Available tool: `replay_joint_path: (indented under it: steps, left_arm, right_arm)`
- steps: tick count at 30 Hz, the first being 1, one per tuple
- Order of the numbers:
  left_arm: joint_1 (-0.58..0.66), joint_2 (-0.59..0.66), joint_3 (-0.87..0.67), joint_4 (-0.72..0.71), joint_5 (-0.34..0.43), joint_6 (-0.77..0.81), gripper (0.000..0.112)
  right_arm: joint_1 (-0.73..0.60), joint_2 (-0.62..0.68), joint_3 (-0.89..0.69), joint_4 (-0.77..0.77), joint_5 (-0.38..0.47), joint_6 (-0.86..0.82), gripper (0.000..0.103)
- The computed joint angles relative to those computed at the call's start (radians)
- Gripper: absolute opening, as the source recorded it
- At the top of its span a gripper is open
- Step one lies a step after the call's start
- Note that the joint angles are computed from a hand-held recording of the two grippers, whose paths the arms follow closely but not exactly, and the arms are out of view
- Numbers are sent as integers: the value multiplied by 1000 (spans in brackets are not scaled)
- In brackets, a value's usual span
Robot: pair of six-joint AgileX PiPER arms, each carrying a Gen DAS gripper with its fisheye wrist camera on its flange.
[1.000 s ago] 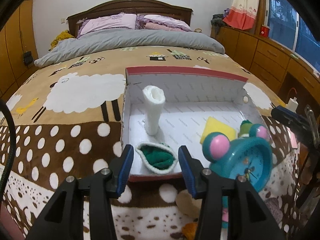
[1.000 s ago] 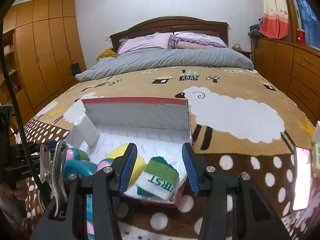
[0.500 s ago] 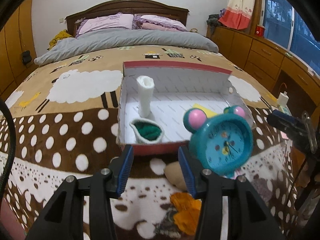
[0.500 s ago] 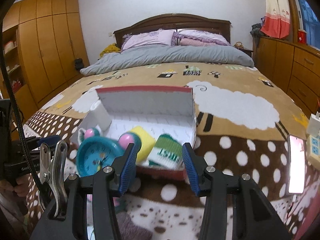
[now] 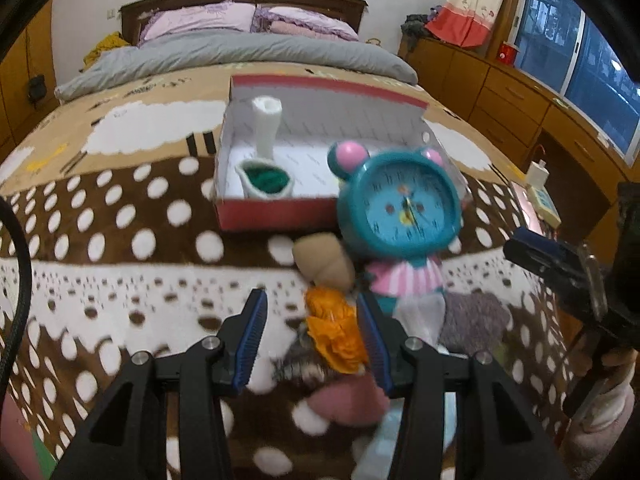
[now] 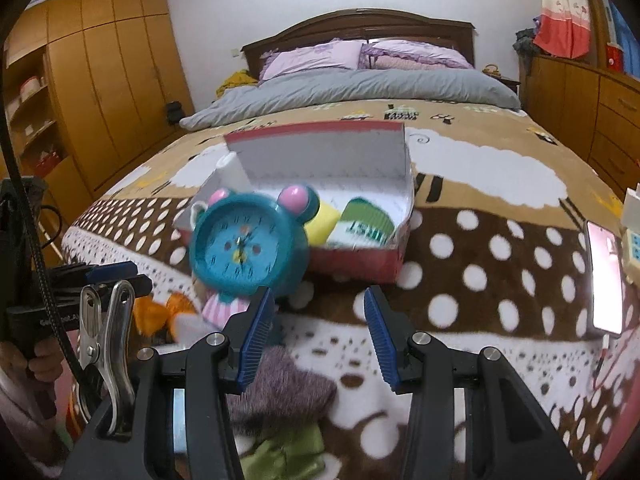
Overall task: Organize soft objects
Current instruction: 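Move right tool to grey knit sock while left tool approaches patterned cloth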
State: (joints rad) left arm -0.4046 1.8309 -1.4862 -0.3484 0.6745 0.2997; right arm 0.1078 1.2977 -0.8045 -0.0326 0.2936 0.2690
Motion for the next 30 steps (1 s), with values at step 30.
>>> replay_joint_path:
  steps: [30]
  left_arm:
    - [58,-36,156,-113,-45,120,51]
  right_arm:
    - [177,-6,124,-345,-13,373,48]
